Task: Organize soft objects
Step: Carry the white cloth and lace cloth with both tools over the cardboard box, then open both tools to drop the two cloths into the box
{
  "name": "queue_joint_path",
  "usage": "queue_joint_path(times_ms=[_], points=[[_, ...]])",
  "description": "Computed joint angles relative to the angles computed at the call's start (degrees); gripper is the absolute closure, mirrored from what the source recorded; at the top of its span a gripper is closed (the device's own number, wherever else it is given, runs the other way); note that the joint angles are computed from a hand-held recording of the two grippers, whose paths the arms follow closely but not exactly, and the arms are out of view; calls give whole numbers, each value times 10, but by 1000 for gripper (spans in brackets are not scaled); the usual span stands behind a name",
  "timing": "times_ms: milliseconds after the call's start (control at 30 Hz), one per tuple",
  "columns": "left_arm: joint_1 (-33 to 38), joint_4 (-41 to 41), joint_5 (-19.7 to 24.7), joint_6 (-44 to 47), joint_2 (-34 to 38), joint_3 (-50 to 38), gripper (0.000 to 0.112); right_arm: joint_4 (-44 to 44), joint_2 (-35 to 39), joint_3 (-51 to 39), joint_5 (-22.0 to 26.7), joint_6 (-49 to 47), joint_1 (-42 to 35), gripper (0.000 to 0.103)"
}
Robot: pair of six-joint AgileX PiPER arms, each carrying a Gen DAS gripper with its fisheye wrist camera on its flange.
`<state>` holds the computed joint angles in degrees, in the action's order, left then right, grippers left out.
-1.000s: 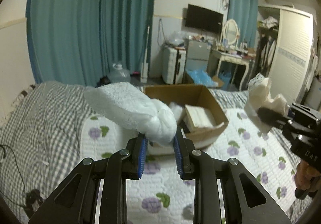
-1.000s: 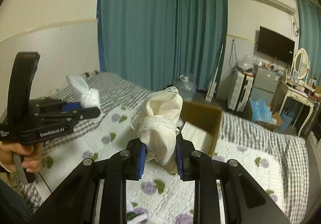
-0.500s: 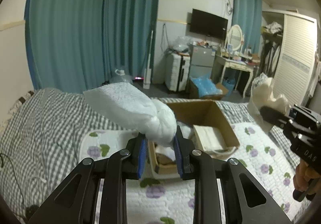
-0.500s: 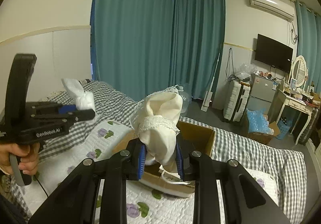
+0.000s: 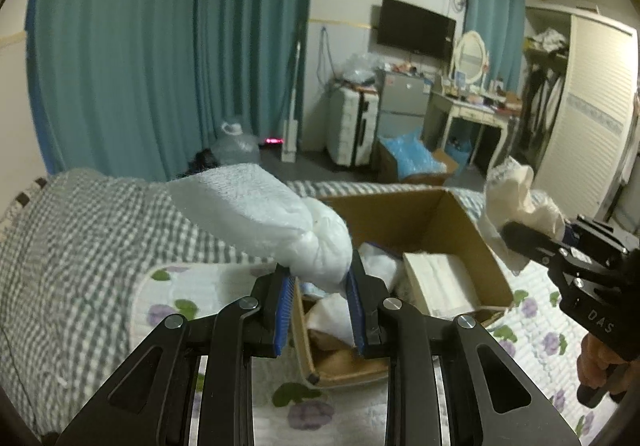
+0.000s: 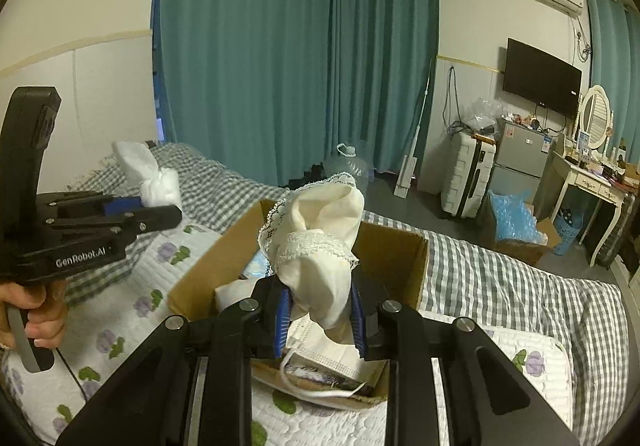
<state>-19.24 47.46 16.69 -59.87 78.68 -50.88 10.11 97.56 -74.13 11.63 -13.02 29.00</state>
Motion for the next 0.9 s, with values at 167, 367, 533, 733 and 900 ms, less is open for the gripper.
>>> queue_joint_path(times_ms=[167,367,533,733,900], points=[[-2,-29,-9,35,59,-35,88,39,51,-42,30,-36,-12,79],[-3,-108,-20,115,122,-76,88,36,100,-90,87,-43,-18,79],[-21,-87,-1,112,168,-107,87,-12,138,-120,112,4,-21,79],[-21,-168,38,196,222,-153,83,6,171,-143,141,-8,-31,62],[-33,-122,44,162,225,-150,79,27,162,-125,130,-37,-27,45]])
